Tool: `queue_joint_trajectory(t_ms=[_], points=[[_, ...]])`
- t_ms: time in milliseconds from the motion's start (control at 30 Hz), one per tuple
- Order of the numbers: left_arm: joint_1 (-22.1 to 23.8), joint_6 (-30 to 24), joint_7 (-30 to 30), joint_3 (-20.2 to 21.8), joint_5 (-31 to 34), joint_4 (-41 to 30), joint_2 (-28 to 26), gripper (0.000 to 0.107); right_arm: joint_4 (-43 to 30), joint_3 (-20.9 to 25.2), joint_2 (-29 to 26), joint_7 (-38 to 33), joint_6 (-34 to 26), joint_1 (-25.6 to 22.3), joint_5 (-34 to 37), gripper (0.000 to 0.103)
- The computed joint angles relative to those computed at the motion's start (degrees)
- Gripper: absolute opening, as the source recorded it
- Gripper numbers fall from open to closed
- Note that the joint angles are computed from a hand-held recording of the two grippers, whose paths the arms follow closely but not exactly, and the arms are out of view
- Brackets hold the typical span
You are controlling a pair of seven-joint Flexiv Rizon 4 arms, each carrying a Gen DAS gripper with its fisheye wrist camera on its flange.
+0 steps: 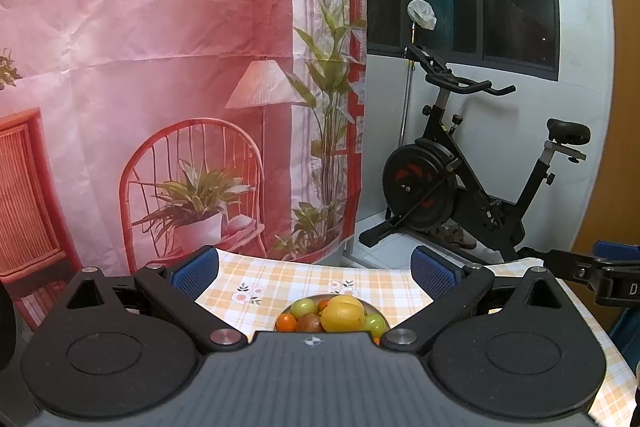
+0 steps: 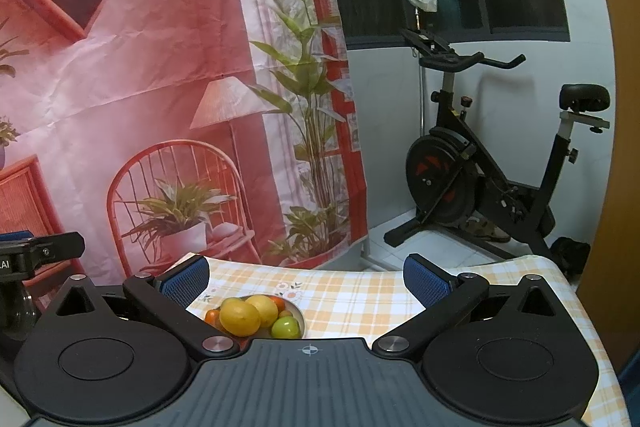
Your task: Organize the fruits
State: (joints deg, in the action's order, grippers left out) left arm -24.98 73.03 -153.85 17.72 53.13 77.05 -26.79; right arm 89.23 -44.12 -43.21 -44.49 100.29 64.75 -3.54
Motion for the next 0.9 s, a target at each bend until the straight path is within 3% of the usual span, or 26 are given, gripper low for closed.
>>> queue_joint_trajectory(t_ms=[900], points=[[0.21,0.38,-1.53,-0.58,1.55,0.50,0.67,0.103,-0.05,-0.72,-0.33,0.88,-0.57,1.29,-0.21,0.103]])
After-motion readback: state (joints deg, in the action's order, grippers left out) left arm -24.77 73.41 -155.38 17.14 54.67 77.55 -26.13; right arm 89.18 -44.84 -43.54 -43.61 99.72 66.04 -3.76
